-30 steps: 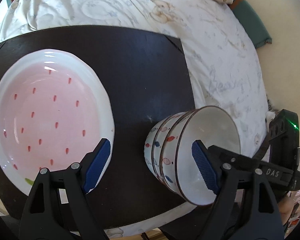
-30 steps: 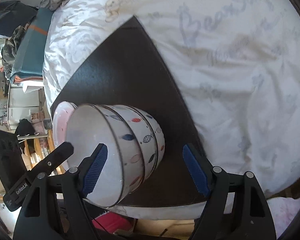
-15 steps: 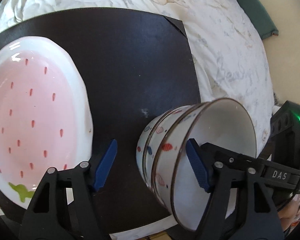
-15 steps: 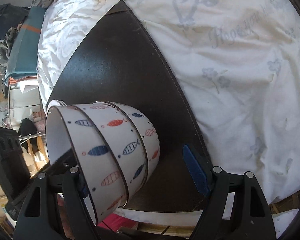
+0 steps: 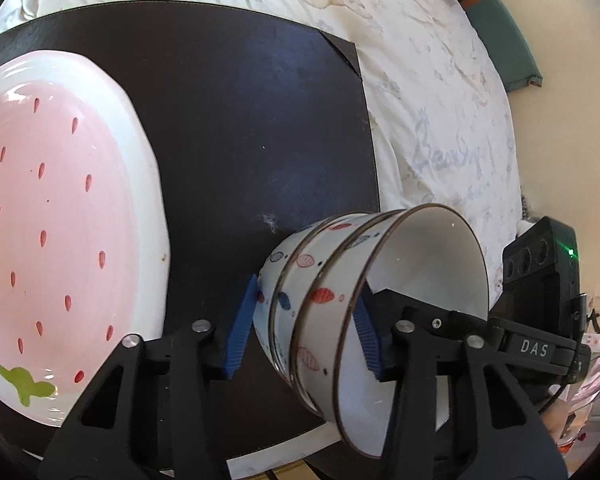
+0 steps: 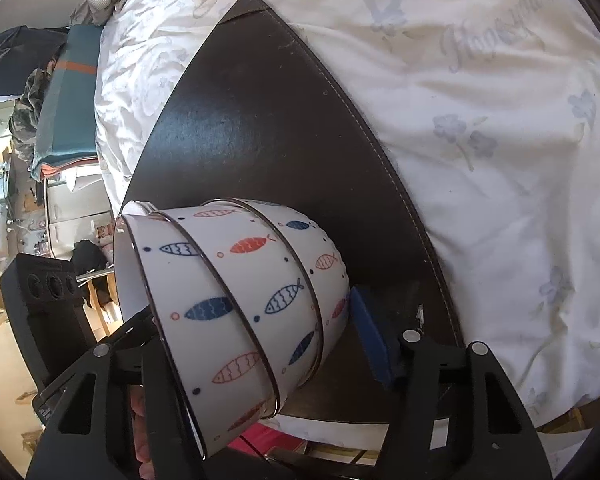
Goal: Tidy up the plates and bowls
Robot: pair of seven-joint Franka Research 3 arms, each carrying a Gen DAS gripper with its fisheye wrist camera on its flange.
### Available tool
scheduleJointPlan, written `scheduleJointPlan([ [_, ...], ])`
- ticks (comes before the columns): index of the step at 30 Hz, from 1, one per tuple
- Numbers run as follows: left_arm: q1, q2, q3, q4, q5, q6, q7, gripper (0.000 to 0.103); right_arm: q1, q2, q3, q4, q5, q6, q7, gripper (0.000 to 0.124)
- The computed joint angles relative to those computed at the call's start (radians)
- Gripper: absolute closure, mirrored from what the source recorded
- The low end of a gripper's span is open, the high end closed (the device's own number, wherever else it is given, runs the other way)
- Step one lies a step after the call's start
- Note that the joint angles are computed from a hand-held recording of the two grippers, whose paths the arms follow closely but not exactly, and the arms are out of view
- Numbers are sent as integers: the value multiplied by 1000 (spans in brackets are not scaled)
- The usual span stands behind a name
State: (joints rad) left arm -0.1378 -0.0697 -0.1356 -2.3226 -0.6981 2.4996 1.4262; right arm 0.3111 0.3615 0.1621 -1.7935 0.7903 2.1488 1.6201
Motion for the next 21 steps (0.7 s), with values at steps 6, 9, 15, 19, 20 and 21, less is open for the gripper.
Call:
scheduleJointPlan([
  [6, -1, 12, -12, 16, 75, 9, -68, 62, 7, -3, -1, -2, -9, 14, 15, 61],
  [9, -4, 20, -18, 30, 137, 5, -92, 59, 15, -10, -1, -11, -21, 31, 19, 61],
  [15, 0, 31, -19, 54, 173, -28, -95, 60, 19, -18, 1, -22, -29, 51, 12, 60],
  [19, -4, 18, -20, 27, 136, 13, -79, 62, 25, -25, 1, -31, -34, 69, 13, 60],
  [20, -5, 13, -21, 19, 139, 24, -84, 62, 27, -27, 2, -32, -37, 72, 11, 60],
  [21, -7, 9, -21, 13, 139, 33, -88, 62, 31, -34, 2, -40, -44, 84, 7, 60],
])
